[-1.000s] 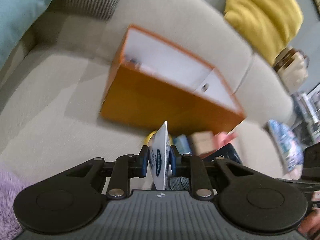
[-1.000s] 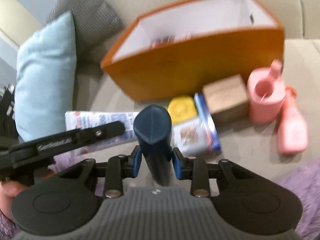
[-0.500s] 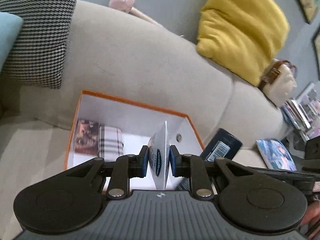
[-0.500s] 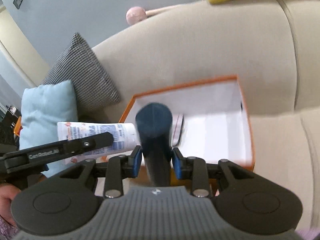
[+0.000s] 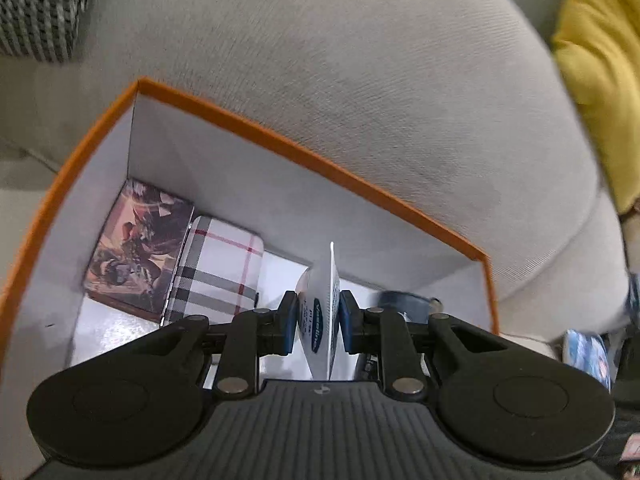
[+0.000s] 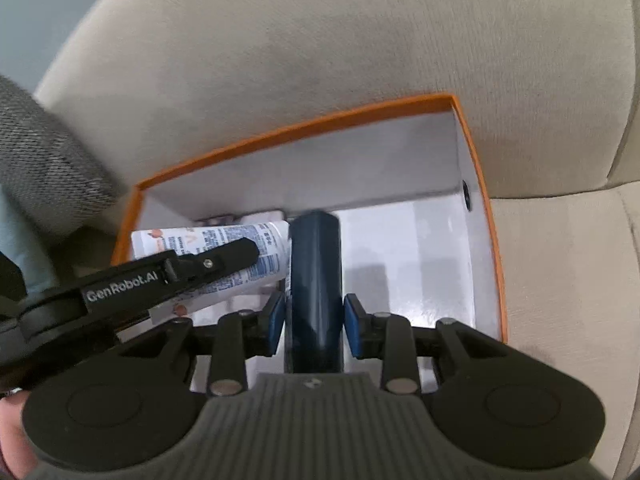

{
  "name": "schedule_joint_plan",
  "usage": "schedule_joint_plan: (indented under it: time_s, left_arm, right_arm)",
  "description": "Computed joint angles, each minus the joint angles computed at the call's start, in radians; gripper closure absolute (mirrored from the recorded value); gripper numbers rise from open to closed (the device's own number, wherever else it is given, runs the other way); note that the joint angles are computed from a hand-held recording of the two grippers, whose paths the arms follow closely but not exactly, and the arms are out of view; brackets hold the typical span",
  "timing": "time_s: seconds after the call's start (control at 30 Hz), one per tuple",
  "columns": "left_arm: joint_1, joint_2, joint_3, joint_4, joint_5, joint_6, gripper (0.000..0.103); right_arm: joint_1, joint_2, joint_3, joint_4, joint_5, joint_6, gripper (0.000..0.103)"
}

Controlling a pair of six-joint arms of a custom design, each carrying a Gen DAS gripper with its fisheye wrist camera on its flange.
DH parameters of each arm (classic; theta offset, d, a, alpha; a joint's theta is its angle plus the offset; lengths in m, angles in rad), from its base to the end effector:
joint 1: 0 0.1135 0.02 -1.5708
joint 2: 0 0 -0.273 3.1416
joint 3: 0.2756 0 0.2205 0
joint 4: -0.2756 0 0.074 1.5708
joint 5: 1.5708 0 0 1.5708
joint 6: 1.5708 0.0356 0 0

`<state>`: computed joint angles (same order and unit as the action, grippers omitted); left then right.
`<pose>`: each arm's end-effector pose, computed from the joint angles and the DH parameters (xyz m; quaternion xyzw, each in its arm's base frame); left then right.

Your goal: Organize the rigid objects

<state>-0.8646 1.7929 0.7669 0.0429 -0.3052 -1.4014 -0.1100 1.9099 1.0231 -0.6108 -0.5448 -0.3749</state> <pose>0.2036 -0.2223 0.1396 -0.2933 0.9005 -0.1976 0.2531 0.2992 -0.0145 0.1403 -0.1369 0.9528 0.2525 0.0988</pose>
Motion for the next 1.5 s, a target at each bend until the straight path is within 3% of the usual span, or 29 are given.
schedule_joint_plan:
  time_s: [0.43,0.5,0.53,0.6,0.93,1.07,1.17,1.33,1.43,1.5]
  left_arm:
    - [0.047,0.158,0.044,0.091,0.074,-0.020,0.076]
    - [0.053,0.146,0.044,0.073,0.094,0.006,0.069]
    - [0.055,0.135,0.041,0.067,0.107,0.021,0.059]
    - [0.061,0.107,0.045,0.023,0.130,0.063,0.048]
    - [0.090,-0.025,0.041,-0.222,0.251,0.319,0.046]
    - [0.073,-0.044,0.108,-0.363,0.188,0.490,0.046]
    - [0.076,-0.033,0.156,-0.398,0.135,0.638,0.046]
    - [0.130,0.019,0.226,-0.415,0.180,0.844,0.037]
    - [0.159,0.083,0.267,-0.446,0.223,0.876,0.038]
    - [0.171,0.111,0.285,-0.465,0.259,0.866,0.051]
  right_arm:
    - [0.088,0.130,0.038,0.106,0.057,0.131,0.070]
    - [0.096,0.125,0.031,0.113,0.074,0.129,0.070]
    - [0.100,0.122,0.029,0.112,0.081,0.124,0.070]
    - [0.111,0.119,0.025,0.108,0.092,0.118,0.069]
    - [0.138,0.116,0.003,0.128,0.135,0.004,0.069]
    - [0.140,0.123,0.010,0.110,0.152,-0.061,0.069]
    - [0.161,0.130,0.000,0.125,0.180,-0.085,0.068]
    - [0.169,0.141,-0.005,0.130,0.193,-0.106,0.067]
    - [0.171,0.148,0.002,0.126,0.193,-0.101,0.065]
    - [0.169,0.151,0.008,0.118,0.192,-0.099,0.065]
